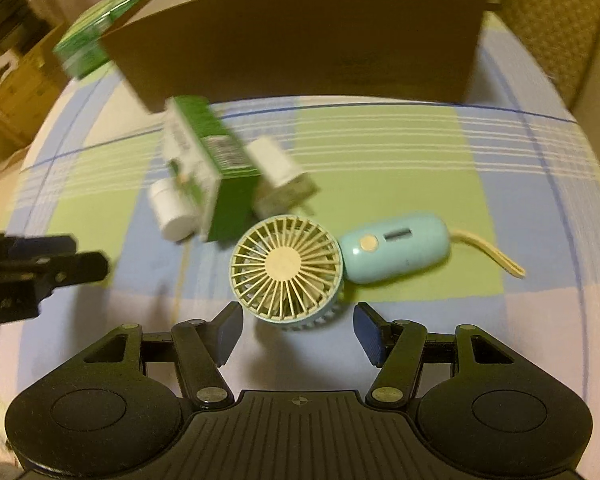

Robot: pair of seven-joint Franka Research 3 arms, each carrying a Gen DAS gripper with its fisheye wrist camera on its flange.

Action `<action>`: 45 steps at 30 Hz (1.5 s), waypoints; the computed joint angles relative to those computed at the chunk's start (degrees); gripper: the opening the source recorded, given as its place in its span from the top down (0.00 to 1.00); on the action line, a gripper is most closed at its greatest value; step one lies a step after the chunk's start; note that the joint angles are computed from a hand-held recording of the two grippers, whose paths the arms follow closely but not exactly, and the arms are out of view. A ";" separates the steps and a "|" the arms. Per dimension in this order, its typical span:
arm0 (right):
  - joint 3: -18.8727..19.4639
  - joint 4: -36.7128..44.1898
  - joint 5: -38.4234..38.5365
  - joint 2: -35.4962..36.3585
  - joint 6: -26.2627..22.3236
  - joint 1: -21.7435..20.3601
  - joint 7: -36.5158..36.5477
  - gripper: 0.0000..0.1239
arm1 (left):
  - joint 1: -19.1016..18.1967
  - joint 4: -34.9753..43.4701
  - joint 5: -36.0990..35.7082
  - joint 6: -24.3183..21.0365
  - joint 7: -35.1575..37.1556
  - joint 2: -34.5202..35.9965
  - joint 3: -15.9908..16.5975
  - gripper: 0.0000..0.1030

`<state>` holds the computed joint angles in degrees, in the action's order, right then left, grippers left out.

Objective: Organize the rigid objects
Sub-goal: 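Move left tool toward the white pill bottle while right tool approaches the mint fan, then close left tool on the white pill bottle while right tool grasps the mint fan handle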

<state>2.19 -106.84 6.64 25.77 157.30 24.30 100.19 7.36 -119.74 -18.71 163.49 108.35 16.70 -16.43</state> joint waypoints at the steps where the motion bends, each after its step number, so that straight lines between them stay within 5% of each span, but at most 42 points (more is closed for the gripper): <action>1: -0.89 -0.33 -0.56 -0.21 0.14 0.40 1.09 0.54 | 0.47 0.08 -0.62 0.14 0.91 0.21 -0.52 0.54; 7: -8.69 -2.43 -10.82 -1.38 -0.82 4.01 13.03 0.54 | 1.53 1.12 -1.95 0.74 4.50 1.70 -1.89 0.54; 10: -8.64 -3.06 -12.23 -2.30 -1.44 2.40 17.12 0.54 | 1.48 1.78 -1.36 0.86 4.84 2.39 -1.93 0.54; 14: -4.56 -4.44 -8.76 -3.56 4.26 -1.43 13.65 0.54 | 1.48 3.10 -0.58 0.58 4.58 3.48 -1.91 0.54; 17: -8.41 -1.44 -14.10 -1.24 5.57 1.71 15.25 0.55 | 1.24 4.33 0.77 0.26 3.46 4.39 -1.51 0.54; 21: -6.37 4.33 -11.94 3.65 6.40 -1.74 10.91 0.75 | 1.42 5.23 1.99 0.24 2.52 5.12 -1.48 0.54; 28: 0.95 12.66 0.83 9.05 -0.72 -9.11 -2.55 0.80 | 2.12 5.39 2.84 -0.44 1.28 5.30 -1.62 0.54; 45: 0.47 -8.49 8.05 -5.86 1.17 -6.06 -5.07 0.79 | 3.13 4.89 1.40 -0.89 3.27 4.82 -2.45 0.54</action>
<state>2.66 -115.32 14.69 19.91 158.47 18.24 95.12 10.49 -114.86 -17.31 162.60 111.62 21.51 -18.89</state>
